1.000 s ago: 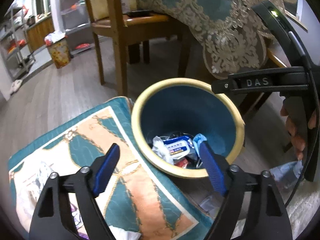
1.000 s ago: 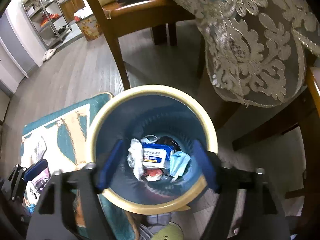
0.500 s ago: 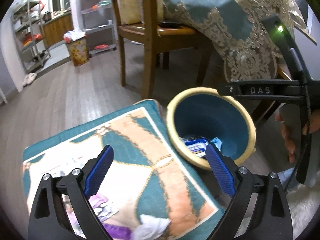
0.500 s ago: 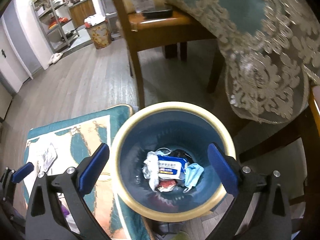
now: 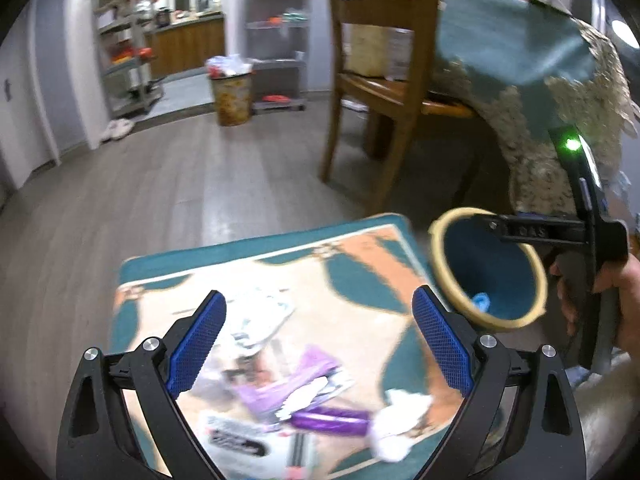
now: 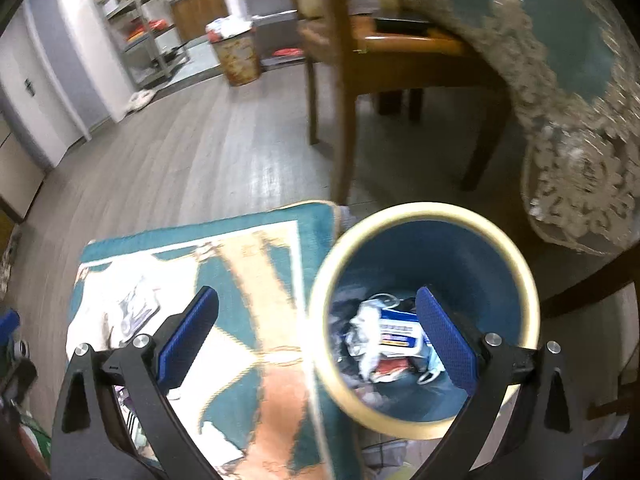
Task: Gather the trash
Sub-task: 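Move both open tools back over the remaining trash on the cushion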
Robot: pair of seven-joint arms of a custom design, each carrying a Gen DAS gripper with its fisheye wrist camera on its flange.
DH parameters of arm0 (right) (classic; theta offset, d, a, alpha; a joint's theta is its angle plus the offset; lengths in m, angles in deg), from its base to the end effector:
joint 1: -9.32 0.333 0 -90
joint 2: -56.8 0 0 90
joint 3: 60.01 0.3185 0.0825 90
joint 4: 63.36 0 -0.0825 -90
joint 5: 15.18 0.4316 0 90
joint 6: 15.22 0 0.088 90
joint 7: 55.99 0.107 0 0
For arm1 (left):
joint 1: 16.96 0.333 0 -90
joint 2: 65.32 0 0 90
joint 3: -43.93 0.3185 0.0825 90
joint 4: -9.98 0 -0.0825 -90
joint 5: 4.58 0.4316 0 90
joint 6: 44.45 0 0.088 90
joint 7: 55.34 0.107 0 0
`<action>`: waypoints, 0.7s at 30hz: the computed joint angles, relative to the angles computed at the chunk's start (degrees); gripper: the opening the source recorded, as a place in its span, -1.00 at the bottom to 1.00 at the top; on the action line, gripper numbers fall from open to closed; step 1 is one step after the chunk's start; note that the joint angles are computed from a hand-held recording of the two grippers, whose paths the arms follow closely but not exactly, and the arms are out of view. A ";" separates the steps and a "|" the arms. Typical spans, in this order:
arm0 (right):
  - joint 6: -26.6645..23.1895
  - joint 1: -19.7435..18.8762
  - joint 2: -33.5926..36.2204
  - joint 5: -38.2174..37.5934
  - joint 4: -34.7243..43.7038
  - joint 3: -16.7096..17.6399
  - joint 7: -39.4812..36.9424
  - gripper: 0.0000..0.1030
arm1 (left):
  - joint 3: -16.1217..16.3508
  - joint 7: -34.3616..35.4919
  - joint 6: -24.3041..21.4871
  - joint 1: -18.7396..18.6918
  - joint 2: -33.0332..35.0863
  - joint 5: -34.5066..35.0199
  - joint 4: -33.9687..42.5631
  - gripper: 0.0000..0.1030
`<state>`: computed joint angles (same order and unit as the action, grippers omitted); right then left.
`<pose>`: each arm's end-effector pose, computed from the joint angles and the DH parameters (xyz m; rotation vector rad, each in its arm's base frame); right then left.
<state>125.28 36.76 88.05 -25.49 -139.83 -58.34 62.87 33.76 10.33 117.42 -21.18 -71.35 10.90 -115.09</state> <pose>0.7050 0.3863 0.4675 -1.9318 1.7459 -0.3883 0.5798 -0.1652 0.4995 -1.7433 1.8460 -0.7761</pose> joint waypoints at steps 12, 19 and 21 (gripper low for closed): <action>-5.81 5.64 9.04 1.31 12.41 2.62 -9.89 0.88 | 1.84 2.31 -2.58 4.14 -8.20 -0.93 -11.50 0.82; -9.02 7.93 12.58 3.05 16.83 2.63 -12.81 0.88 | 5.02 10.60 -5.38 2.34 -10.67 -10.86 -16.94 0.82; -9.13 8.55 13.01 2.70 17.34 2.16 -13.04 0.88 | 4.73 12.36 -6.06 2.61 -11.35 -11.44 -18.23 0.82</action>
